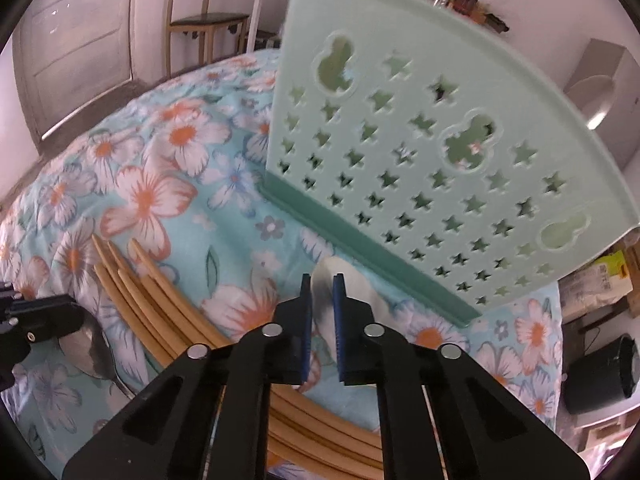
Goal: Organize utensils
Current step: 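Lift the white spoon with the right gripper toward the holder while the left gripper carries the knife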
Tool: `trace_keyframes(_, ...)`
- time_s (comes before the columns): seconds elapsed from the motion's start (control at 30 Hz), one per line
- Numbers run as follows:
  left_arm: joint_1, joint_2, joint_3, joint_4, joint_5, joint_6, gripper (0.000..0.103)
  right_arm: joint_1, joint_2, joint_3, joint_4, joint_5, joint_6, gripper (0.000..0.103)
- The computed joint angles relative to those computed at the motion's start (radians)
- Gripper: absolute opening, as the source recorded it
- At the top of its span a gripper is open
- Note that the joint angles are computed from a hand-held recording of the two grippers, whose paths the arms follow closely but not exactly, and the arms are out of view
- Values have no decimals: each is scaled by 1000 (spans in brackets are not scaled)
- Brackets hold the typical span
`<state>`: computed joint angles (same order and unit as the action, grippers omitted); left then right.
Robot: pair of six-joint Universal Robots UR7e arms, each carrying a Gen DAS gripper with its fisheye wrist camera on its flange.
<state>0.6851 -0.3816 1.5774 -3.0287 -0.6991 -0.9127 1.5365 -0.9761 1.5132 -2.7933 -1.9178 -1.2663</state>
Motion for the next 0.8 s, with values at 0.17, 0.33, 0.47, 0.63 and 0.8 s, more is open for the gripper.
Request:
trace_keyframes(0.17, -2, 4, -3, 0, 7, -3, 8, -4, -41, -46, 110, 88, 73, 2)
trace_keyframes(0.33, -5, 7, -1, -7, 16, -8, 7, -15, -98, -82, 229, 181, 134, 1)
trace_keyframes(0.47, -14, 10, -4, -2, 36, -10, 6, -40, -158, -91, 320, 278, 192, 1)
trace_keyframes(0.63, -40, 11, -5, -35, 83, 52, 3, -65, -214, -97, 384, 389, 232, 1)
trace_keyframes(0.8, -70, 14, -21, -70, 128, 138, 2, -88, -251, -110, 428, 489, 280, 1)
